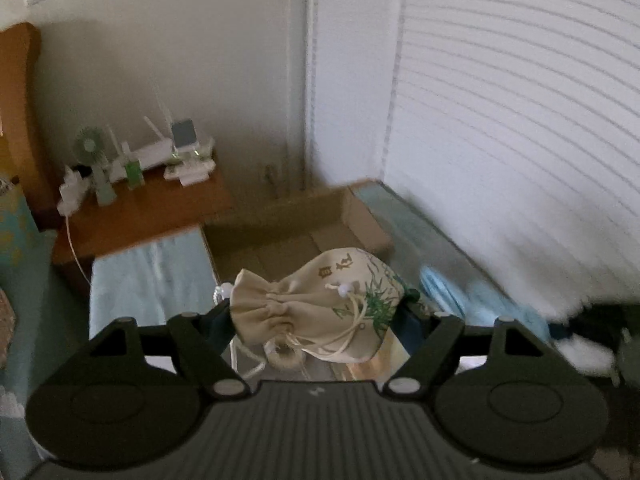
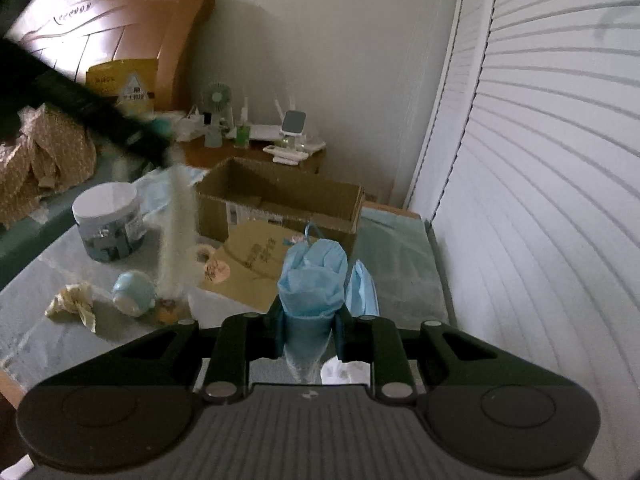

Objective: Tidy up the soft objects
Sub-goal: 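Lower the pouch into the cardboard box and open the left gripper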

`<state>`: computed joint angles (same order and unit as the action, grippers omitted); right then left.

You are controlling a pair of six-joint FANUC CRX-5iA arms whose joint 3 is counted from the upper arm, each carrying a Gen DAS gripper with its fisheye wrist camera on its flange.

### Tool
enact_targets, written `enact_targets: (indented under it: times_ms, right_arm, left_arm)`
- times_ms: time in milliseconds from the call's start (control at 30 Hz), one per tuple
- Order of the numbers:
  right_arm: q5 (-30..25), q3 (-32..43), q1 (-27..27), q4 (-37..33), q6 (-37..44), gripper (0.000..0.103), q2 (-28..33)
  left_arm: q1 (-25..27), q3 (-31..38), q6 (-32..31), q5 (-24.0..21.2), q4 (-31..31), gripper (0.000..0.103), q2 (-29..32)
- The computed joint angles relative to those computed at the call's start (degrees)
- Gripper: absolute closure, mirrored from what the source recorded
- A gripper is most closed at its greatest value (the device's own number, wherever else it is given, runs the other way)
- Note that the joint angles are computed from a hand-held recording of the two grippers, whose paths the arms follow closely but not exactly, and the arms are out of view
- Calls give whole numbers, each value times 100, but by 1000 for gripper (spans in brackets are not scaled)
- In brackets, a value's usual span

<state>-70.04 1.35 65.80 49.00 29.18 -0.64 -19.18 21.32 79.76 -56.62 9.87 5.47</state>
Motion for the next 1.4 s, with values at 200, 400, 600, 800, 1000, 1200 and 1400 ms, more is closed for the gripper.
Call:
enact_targets:
  times_ms: [200,400,600,800,1000,1200,1400]
  right_arm:
    - [61,56,-92,52,27,76,27]
    - [130,98,-254,-1,60,76,74]
    - [153,183,-366,-35,72,76,156]
    - [202,237,-469,-94,119,76,219]
    - [228,282,-520,-183,176,76,265]
    - [247,452,-579,-267,311,76,383]
    - [352,819,-738,-352,613,76,658]
  left_arm:
    - [-43,1387,470,-257,-287,25,994]
    - [-92,2450,983,-483,-493,25,1881]
    - [-188,3092,1296,-738,-749,25,2474]
    - [-196,2847,1428,-700,-918,11,2579]
    - [-97,1881,1256,-291,-788,11,2019]
    - [18,587,798,195,-482,6,1073]
    - [176,-611,264,487,47,6,193]
